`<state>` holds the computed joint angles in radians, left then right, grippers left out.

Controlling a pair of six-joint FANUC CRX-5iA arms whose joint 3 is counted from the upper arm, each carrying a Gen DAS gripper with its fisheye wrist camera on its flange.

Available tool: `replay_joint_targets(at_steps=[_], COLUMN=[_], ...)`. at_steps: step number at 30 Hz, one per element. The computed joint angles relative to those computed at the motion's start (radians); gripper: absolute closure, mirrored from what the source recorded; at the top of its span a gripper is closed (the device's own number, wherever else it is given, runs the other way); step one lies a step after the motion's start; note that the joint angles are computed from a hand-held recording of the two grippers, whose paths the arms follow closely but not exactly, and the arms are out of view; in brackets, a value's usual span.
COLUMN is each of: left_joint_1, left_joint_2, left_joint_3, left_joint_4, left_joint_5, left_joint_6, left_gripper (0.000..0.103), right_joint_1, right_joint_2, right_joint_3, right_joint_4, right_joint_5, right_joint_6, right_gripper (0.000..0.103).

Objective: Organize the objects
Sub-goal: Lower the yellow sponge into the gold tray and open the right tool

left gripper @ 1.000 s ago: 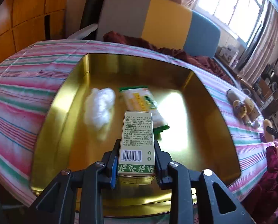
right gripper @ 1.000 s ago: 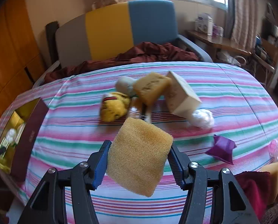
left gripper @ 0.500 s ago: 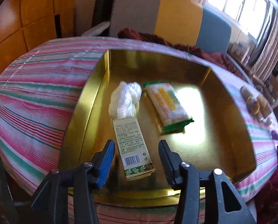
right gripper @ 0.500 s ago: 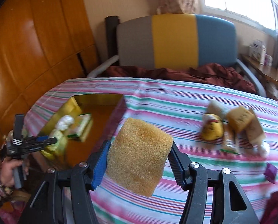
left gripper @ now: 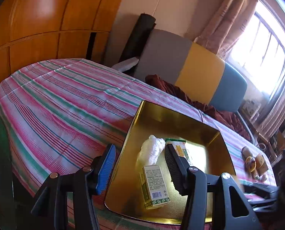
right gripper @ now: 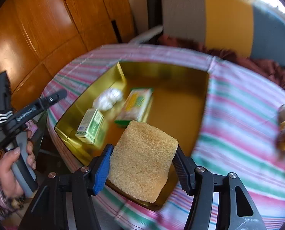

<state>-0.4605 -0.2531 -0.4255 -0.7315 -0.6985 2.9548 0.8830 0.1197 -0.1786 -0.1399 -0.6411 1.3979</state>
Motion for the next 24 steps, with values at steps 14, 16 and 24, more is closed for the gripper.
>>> replay_joint_targets(at_steps=[14, 16, 24], left_joint_1=[-0.008, -0.016, -0.034], left_joint_2=[-0.023, -0.025, -0.016], left_joint_3=[-0.012, -0.014, -0.01], left_joint_4=[-0.015, -0.03, -0.028], left_joint_5=[0.019, 0.02, 0.046], left_joint_6=[0.04, 0.058, 0.042], left_gripper=[0.049, 0.049, 0.049], right_joint_1=[0.018, 0.031, 0.017], right_joint_2=[0.136, 0.104, -0.035], right_joint_3=[0.157, 0.114, -0.013], right_joint_4=[-0.167, -0.132, -0.073], right_joint_5=[-0.05, -0.004, 0.094], right_joint_6=[0.074, 0.055, 0.026], right_gripper=[0.021, 0.012, 0.0])
